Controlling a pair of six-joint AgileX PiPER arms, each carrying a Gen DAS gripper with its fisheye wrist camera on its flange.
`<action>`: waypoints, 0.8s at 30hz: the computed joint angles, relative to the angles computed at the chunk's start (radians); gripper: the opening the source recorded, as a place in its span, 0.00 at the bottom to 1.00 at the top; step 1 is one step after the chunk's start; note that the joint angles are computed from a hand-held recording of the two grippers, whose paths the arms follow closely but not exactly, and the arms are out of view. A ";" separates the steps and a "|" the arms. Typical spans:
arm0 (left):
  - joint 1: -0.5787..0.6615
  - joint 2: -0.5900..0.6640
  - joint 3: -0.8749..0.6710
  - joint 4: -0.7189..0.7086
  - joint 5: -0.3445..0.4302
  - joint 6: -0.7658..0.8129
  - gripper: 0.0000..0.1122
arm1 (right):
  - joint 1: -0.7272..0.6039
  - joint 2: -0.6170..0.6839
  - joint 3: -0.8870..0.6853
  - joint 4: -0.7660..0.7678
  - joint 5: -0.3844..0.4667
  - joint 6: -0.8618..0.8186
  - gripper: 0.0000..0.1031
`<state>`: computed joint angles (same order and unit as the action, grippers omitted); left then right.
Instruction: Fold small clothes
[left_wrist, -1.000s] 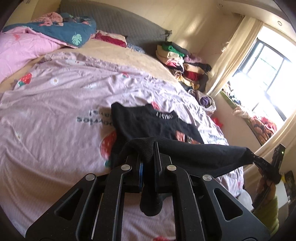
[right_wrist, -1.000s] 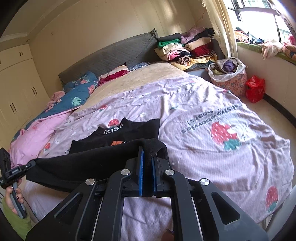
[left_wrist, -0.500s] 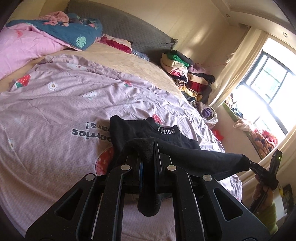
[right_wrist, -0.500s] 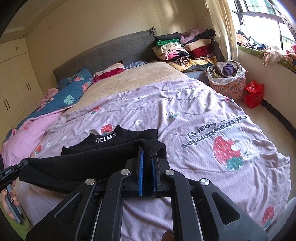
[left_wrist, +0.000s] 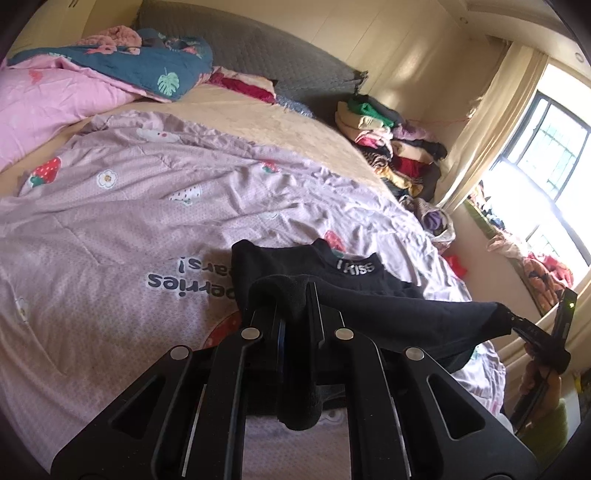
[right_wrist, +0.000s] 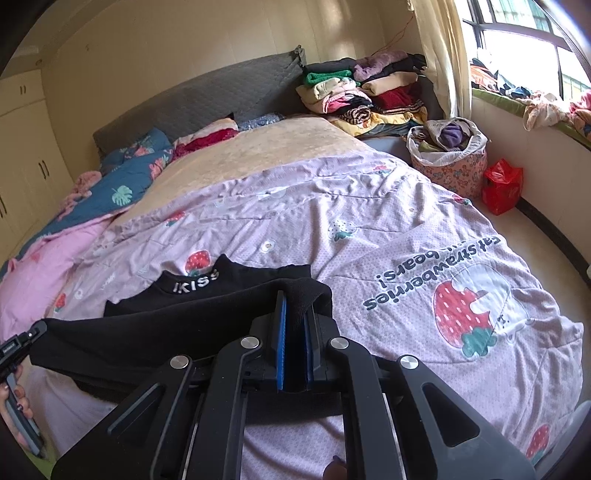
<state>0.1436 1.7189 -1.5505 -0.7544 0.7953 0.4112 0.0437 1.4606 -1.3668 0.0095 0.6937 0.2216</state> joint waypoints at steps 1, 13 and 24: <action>-0.001 0.010 -0.011 0.006 0.001 -0.006 0.03 | 0.003 0.010 -0.005 -0.008 -0.001 0.005 0.07; -0.040 0.112 -0.126 0.101 -0.003 -0.112 0.04 | 0.022 0.108 -0.068 -0.056 0.010 0.043 0.10; -0.052 0.081 -0.077 0.217 -0.116 -0.194 0.30 | 0.044 0.070 0.010 -0.121 -0.046 0.045 0.28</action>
